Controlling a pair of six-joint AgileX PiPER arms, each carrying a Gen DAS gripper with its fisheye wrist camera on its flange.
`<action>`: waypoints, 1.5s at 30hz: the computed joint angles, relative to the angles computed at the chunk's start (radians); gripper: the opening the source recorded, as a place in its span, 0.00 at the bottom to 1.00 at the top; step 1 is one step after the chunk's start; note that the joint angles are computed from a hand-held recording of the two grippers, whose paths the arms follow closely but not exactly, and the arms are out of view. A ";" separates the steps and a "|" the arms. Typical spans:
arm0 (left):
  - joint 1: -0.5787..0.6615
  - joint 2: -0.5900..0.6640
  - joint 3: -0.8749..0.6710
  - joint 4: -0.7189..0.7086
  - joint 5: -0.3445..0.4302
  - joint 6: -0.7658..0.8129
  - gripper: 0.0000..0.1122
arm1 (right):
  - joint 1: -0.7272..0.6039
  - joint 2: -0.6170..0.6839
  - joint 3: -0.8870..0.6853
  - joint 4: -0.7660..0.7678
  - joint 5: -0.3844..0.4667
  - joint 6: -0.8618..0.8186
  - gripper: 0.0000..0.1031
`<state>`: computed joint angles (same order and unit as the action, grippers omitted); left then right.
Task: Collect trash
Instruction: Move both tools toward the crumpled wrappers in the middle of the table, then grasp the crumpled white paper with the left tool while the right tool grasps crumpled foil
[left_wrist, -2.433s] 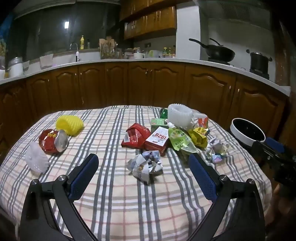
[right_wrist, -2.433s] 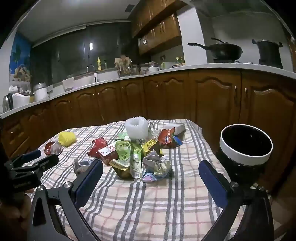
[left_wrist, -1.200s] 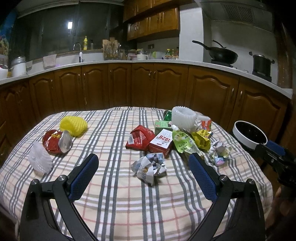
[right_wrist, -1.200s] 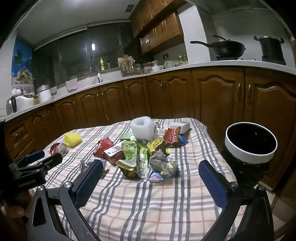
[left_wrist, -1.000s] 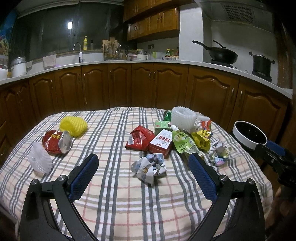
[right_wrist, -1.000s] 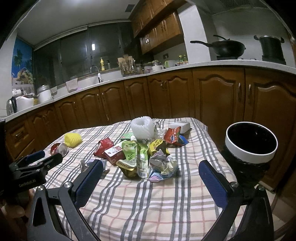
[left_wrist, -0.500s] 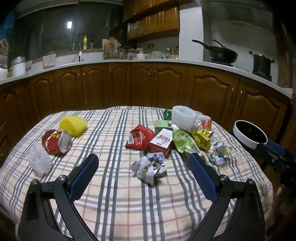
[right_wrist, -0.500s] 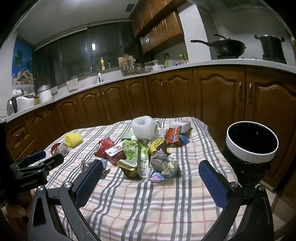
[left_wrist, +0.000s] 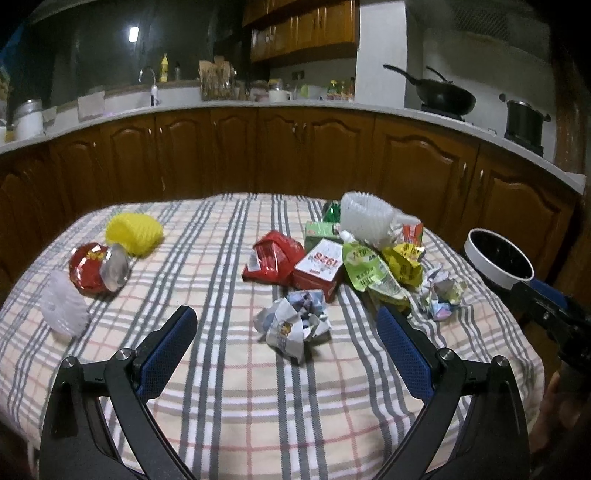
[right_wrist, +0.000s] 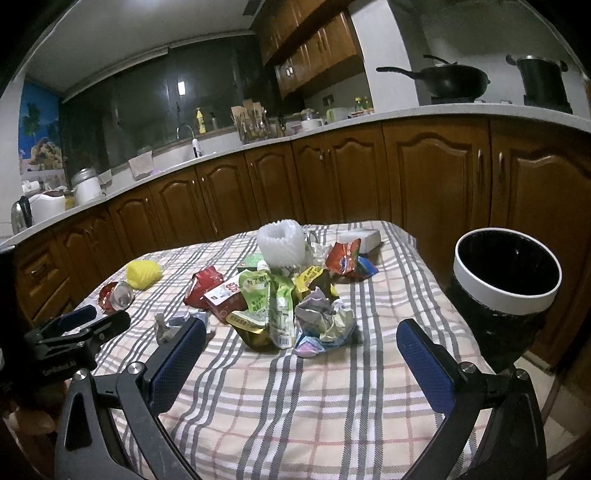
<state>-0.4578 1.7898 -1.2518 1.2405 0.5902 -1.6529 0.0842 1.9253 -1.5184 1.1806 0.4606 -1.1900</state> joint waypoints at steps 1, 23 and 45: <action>0.006 0.008 -0.010 -0.020 -0.008 0.021 0.89 | 0.000 0.009 -0.012 -0.021 0.006 0.024 1.00; 0.157 0.241 -0.315 -0.584 -0.043 0.604 0.89 | 0.014 0.422 -0.705 -0.594 0.359 0.709 0.87; 0.122 0.234 -0.391 -0.725 -0.083 0.850 0.23 | -0.052 0.489 -0.855 -0.508 0.499 0.697 0.38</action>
